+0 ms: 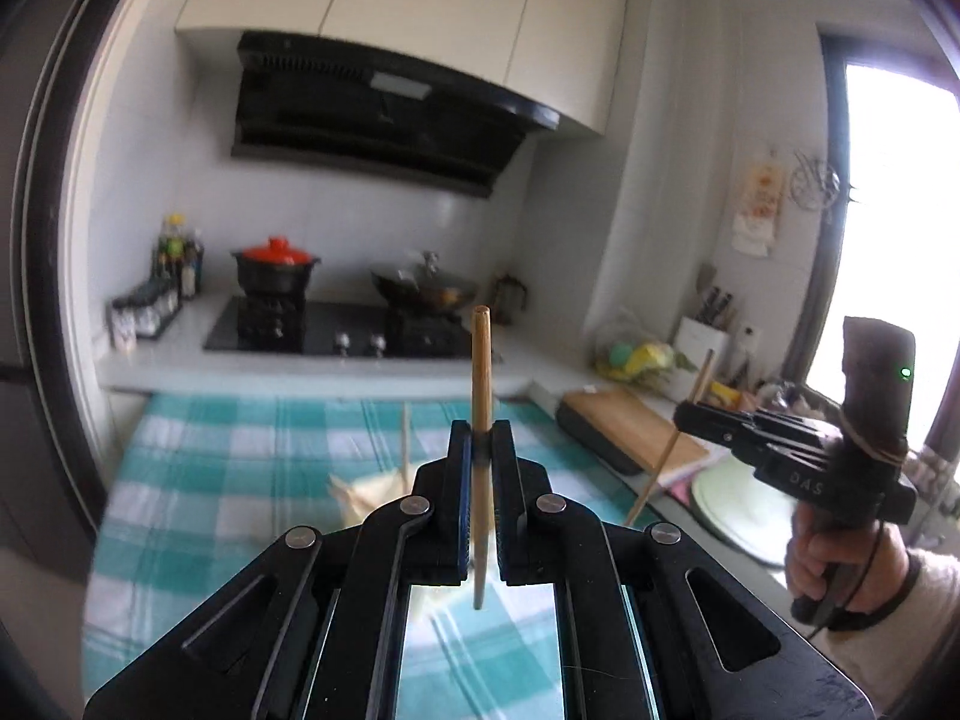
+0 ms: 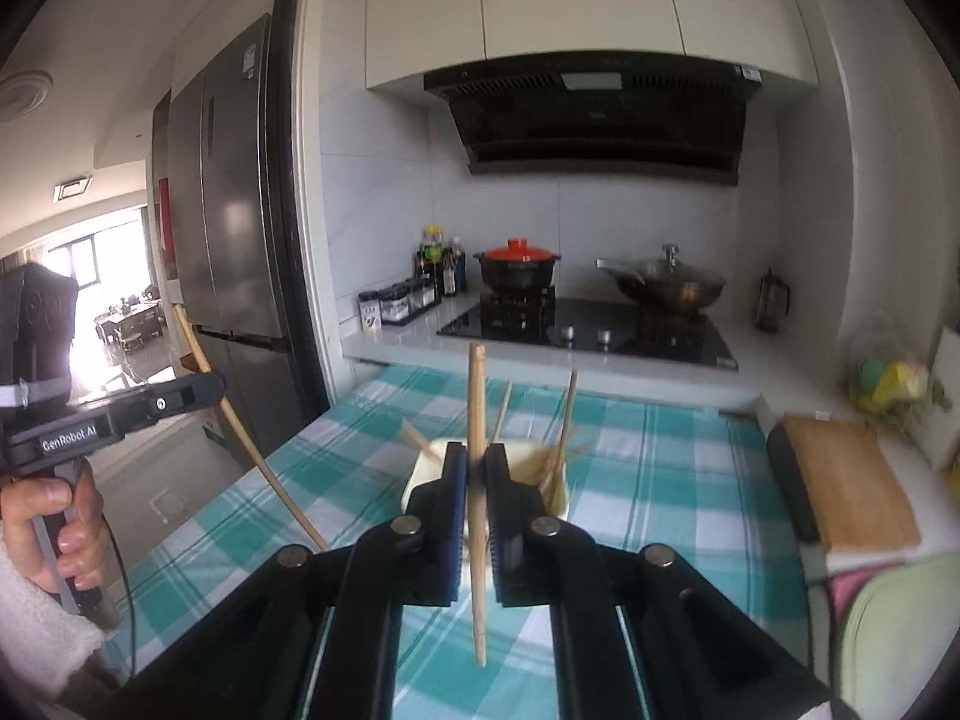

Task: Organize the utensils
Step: 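Lift both held chopsticks over the cream holder and lower them in, then open both tools to release the chopsticks into the holder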

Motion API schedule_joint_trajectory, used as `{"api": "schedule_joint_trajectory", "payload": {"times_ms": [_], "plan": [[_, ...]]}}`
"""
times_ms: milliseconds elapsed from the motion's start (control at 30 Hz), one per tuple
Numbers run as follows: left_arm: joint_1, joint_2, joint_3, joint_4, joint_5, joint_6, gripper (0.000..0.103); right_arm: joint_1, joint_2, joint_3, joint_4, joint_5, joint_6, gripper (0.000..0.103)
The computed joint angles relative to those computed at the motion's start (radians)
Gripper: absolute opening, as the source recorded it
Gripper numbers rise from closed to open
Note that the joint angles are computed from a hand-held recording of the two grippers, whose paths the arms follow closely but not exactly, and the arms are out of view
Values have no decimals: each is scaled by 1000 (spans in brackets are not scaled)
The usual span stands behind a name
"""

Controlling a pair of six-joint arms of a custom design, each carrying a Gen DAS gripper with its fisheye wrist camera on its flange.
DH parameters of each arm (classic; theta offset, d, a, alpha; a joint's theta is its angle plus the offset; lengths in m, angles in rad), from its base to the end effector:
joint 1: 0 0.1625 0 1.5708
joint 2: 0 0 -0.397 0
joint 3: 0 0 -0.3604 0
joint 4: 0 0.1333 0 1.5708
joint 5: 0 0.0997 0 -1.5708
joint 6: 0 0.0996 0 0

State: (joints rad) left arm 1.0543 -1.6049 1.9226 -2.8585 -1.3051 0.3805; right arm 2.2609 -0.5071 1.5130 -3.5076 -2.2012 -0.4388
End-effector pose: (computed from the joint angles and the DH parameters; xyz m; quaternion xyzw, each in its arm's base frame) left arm -0.0907 -0.4826 0.4746 0.3246 0.8169 -0.4690 0.0855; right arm 0.4803 -0.4646 0.0828 0.3369 -0.7922 0.4581 0.2214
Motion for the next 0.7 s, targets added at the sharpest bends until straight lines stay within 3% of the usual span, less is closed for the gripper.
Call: {"api": "schedule_joint_trajectory", "payload": {"times_ms": [167,300,400,600,667,700], "plan": [[41,164,-157,-32,22,-5,5,-20,104,-207,-85,44,-80,6],[85,276,-253,40,60,-16,5,-60,177,-323,-74,77,-67,6],[110,332,-292,111,90,-10,5,-99,217,-388,33,67,-1,6],[141,424,-345,225,158,-20,7,-179,285,-549,455,21,202,7],[135,433,-338,226,199,-21,26,-195,301,-590,556,20,241,10],[133,434,-335,232,216,-29,57,-201,299,-588,564,32,254,14]]}}
